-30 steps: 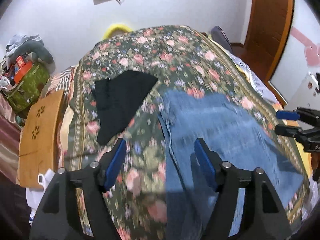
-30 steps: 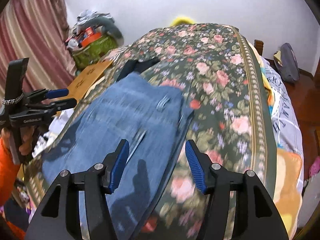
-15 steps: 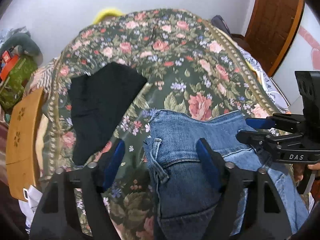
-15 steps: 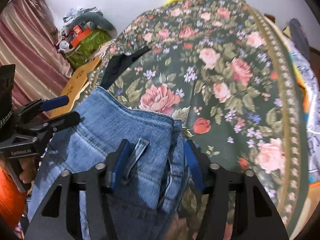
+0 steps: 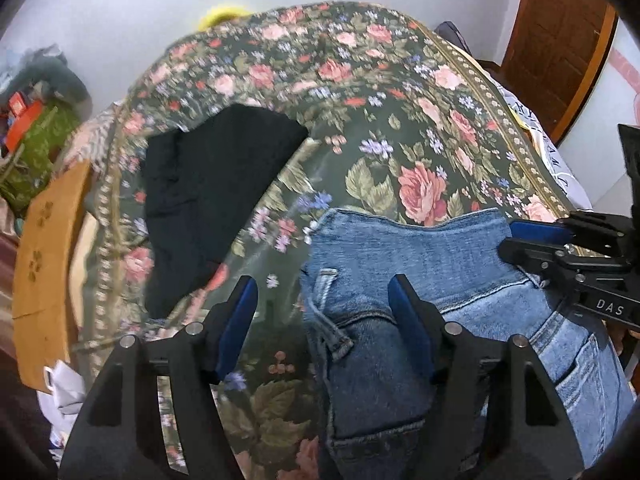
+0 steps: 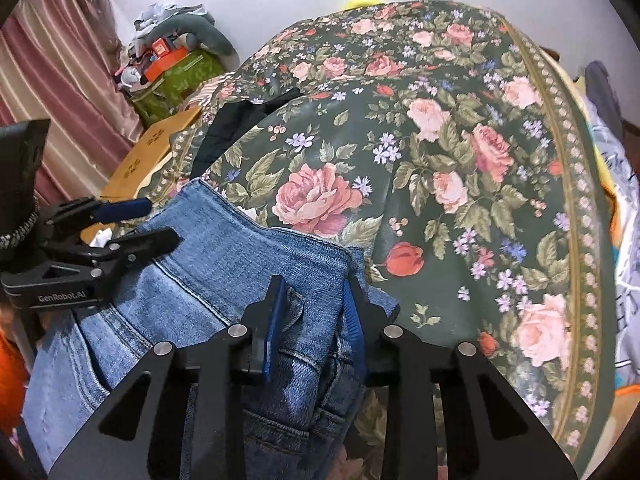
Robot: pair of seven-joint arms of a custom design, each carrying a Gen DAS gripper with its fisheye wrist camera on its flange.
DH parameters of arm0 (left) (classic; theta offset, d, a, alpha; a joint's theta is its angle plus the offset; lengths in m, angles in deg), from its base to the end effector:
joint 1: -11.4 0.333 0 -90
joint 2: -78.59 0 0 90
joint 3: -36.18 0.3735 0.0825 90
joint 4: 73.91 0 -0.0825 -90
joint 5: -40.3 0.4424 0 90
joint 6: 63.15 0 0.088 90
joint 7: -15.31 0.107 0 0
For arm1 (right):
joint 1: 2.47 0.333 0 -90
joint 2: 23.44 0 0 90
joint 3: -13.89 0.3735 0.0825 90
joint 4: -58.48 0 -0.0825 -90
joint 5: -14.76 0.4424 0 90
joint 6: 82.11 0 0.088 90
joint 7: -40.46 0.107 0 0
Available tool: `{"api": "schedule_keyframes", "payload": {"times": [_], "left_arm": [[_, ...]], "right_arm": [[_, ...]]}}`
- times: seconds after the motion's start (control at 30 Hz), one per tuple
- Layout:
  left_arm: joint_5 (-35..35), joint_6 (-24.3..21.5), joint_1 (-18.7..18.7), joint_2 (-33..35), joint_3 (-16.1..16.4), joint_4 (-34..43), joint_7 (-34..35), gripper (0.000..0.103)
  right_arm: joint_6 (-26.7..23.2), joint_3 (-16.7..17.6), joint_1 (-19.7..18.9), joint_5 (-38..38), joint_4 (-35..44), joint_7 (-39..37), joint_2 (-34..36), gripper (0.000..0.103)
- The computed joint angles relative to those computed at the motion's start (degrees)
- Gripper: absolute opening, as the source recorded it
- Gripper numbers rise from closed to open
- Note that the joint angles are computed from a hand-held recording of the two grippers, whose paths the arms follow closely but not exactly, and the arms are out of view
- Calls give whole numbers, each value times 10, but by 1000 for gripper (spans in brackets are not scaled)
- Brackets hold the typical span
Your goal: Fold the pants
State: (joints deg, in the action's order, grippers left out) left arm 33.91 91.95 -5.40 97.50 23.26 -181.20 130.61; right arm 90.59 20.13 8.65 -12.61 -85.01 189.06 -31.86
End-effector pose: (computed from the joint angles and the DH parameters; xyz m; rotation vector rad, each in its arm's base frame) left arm 0.6455 -0.3469 0.4188 -1.0072 2.6345 -0.6764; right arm 0.4927 0.1904 0.4218 -1.5291 1.9919 -0.3958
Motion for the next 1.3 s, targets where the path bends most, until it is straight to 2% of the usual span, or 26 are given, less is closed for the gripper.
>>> {"api": "schedule_keyframes", "payload": {"times": [0.1,0.17,0.2,0.27,0.33,0.53,0.6,0.7,0.83,0.87,0.93,1.0,1.1,1.2,1.3], "left_arm": [[-1,4,3,-18,3,-8,-6,69],[22,31,-6,-37,19,-23,-34,69],[26,44,-4,-46,20,-31,-39,69],[-10,57,18,-66,3,-46,-14,69],[-42,63,31,-86,-8,-60,9,71],[-147,63,47,-146,-24,-115,107,88],[-176,41,46,-158,-22,-126,135,94],[-195,-22,44,-163,-12,-128,149,94],[-148,-108,41,-139,-2,-111,114,94],[-141,-118,41,-132,-1,-108,108,95],[-172,-139,48,-125,-2,-100,114,97],[-181,-179,52,-107,-1,-74,107,98],[-192,-210,54,-87,-5,-50,109,99],[-190,-249,53,-67,-9,-23,114,99],[-182,-283,49,-46,-12,2,112,99]], "right_arm": [[-55,30,-23,-63,6,53,-27,26],[-102,43,-27,-101,6,82,-55,26],[-101,38,-22,-102,1,82,-65,26],[-101,30,-10,-89,-13,75,-93,29],[-106,38,-11,-90,-24,82,-119,45],[-112,67,-5,-91,-46,111,-174,80],[-104,68,1,-80,-53,118,-178,82],[-87,41,37,-25,-69,98,-175,83],[-62,-1,88,61,-89,44,-155,83],[-59,-11,100,82,-91,28,-147,83],[-47,-25,118,122,-97,0,-134,83],[-10,-42,135,162,-111,-22,-126,83],[35,-103,197,234,-118,-81,-112,83],[73,-184,284,302,-114,-150,-92,84],[81,-240,344,343,-103,-203,-79,85]]}}
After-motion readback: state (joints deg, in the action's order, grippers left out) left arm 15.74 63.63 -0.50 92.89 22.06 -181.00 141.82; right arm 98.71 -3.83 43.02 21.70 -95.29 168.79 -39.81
